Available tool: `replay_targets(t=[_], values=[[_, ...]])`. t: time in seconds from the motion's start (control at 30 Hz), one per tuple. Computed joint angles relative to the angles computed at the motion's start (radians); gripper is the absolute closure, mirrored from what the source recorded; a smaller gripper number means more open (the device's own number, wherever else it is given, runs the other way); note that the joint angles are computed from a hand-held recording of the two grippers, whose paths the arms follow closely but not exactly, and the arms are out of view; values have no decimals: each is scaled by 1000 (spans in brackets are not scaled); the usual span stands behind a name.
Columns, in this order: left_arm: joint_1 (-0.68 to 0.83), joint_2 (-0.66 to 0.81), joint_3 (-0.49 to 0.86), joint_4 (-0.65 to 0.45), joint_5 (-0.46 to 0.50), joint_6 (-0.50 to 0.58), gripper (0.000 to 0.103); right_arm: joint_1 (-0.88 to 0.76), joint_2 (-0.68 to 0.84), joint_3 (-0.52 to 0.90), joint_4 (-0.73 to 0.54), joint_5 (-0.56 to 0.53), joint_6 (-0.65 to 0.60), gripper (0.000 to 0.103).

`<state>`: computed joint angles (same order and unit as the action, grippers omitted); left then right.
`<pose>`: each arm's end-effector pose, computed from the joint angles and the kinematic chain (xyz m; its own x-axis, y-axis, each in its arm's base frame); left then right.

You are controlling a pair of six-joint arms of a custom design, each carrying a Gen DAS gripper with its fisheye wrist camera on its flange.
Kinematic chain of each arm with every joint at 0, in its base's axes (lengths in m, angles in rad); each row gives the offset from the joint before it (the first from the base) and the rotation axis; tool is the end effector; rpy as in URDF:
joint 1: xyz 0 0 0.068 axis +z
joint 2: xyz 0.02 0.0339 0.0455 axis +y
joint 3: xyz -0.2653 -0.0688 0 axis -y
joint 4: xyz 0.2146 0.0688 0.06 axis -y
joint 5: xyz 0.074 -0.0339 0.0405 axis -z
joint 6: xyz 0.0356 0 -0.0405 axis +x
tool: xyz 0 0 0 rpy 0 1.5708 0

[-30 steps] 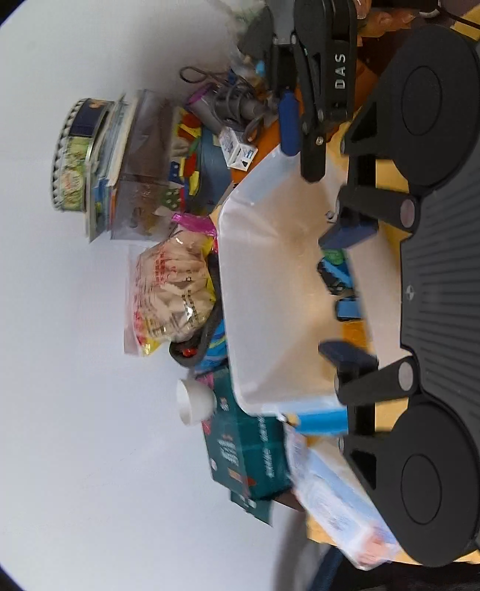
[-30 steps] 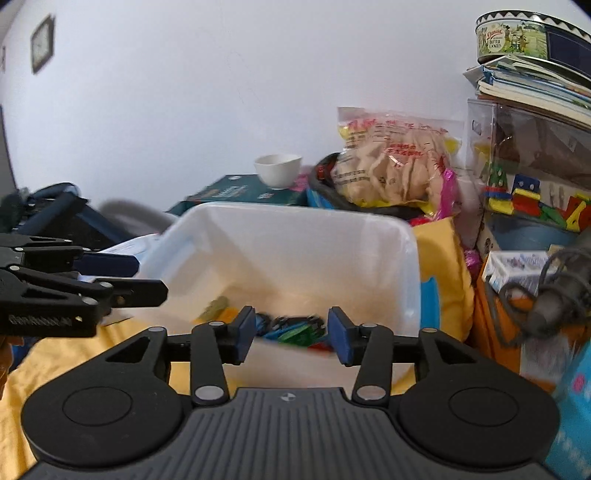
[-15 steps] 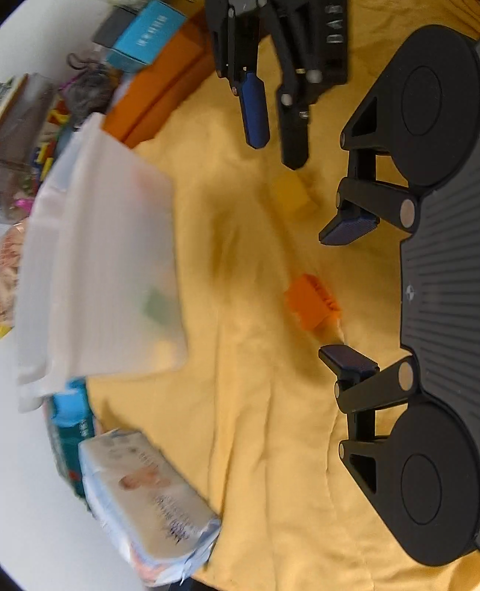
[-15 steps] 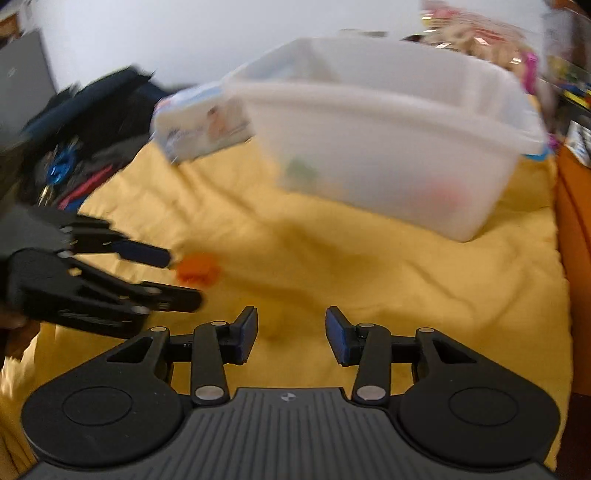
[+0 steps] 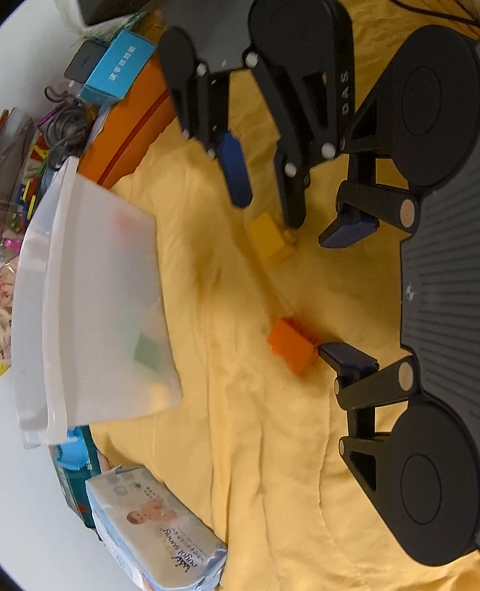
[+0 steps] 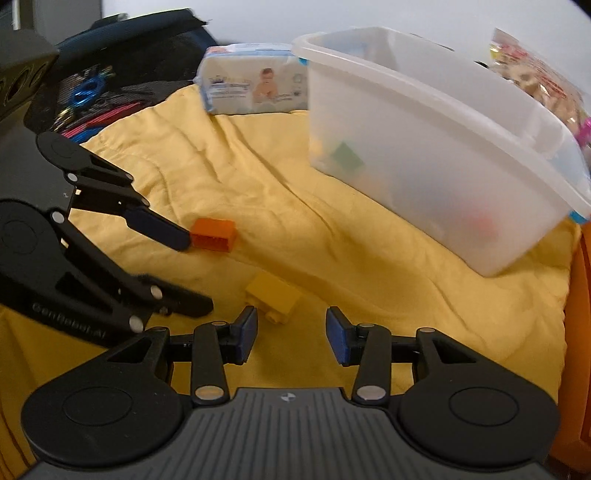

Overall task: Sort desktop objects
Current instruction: 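Grasp an orange brick with the left tool while the right tool grasps a yellow brick, then carry both bricks over the white bin and open both tools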

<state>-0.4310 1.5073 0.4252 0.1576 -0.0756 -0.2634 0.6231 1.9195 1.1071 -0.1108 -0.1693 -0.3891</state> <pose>0.2036 -0.0907 0.1295 -0.7980 0.0812 -0.5972 0.1735 0.9799 -0.0986 0.2950 0.2194 0.1613 -0.3497 -0.7118 -0.6092 -0.8543 0.5092 -0.1045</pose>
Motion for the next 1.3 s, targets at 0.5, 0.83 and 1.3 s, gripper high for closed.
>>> replay_targets(t=[0.5,0.83,1.3], values=[[34,3,-10,7,-42,60,43,-45,-52,-46,-74,-39,29,78],[103,106,29,127,43,165,68,-79,-69,-102,-22,-50,115,78],[166,-116,344,-159,84,196,68,-153,-163,104,-35,-73,127,77]])
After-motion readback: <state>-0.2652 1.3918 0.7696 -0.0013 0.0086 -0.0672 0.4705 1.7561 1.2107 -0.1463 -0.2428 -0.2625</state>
